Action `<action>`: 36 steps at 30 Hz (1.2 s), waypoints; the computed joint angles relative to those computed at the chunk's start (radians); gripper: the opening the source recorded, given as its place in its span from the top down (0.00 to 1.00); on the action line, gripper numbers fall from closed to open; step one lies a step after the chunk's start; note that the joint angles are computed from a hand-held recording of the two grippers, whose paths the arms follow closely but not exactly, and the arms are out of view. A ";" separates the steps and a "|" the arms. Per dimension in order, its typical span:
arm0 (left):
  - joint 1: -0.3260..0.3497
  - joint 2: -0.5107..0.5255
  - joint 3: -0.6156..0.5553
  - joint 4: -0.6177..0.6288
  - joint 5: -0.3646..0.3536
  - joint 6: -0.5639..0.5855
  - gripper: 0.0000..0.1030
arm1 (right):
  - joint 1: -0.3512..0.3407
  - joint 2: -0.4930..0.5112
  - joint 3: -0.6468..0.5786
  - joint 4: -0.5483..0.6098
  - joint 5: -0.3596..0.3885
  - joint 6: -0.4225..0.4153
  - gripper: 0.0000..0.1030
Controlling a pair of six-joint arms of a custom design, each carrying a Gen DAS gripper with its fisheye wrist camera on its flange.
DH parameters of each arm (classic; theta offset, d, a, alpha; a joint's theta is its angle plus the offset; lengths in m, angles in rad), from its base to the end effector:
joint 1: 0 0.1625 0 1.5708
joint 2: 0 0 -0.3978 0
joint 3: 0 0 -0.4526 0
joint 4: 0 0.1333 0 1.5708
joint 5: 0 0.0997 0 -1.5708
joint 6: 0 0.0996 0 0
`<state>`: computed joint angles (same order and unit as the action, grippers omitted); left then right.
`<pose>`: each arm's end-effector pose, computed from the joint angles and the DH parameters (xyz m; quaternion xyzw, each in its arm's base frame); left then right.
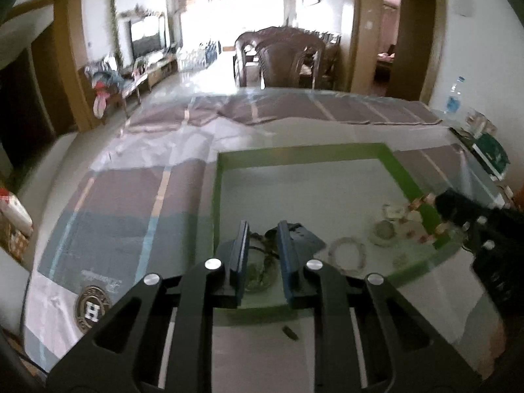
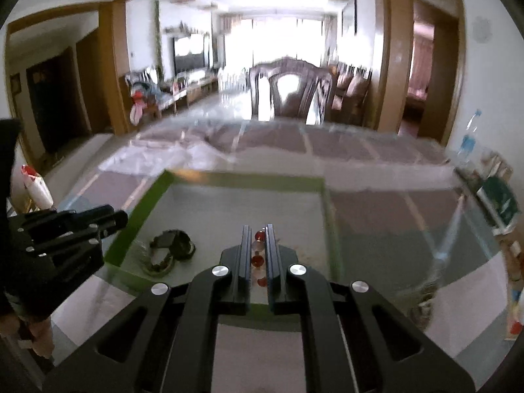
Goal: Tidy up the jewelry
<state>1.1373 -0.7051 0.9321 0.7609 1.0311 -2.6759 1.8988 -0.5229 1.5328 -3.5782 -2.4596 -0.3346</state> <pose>-0.1299 -0.7198 0.1922 0.3322 0.8647 -0.2728 0.2598 0.2760 -0.6373 0.0276 0.0634 -0.8167 0.4306 0.3790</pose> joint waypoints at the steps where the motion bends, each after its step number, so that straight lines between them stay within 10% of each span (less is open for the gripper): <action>1: 0.009 0.029 -0.042 0.036 0.009 -0.017 0.83 | -0.008 0.004 -0.009 0.020 0.002 0.015 0.92; 4: 0.020 0.042 -0.056 0.049 0.016 -0.015 0.77 | -0.021 0.022 -0.030 0.048 -0.006 0.040 0.92; 9: 0.024 -0.035 0.050 0.008 0.033 -0.009 0.63 | -0.004 -0.015 0.055 -0.007 0.004 0.058 0.57; 17: 0.042 -0.183 0.304 -0.030 0.072 0.001 0.51 | -0.004 -0.137 0.354 -0.067 0.036 0.154 0.54; 36: 0.109 -0.046 0.179 0.001 -0.064 -0.059 0.45 | -0.057 -0.124 0.441 -0.015 0.055 0.269 0.47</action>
<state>1.2465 -0.7511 1.1115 0.7616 0.9666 -2.7353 1.8418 -0.6468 1.9743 -3.5937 -2.4042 -0.0657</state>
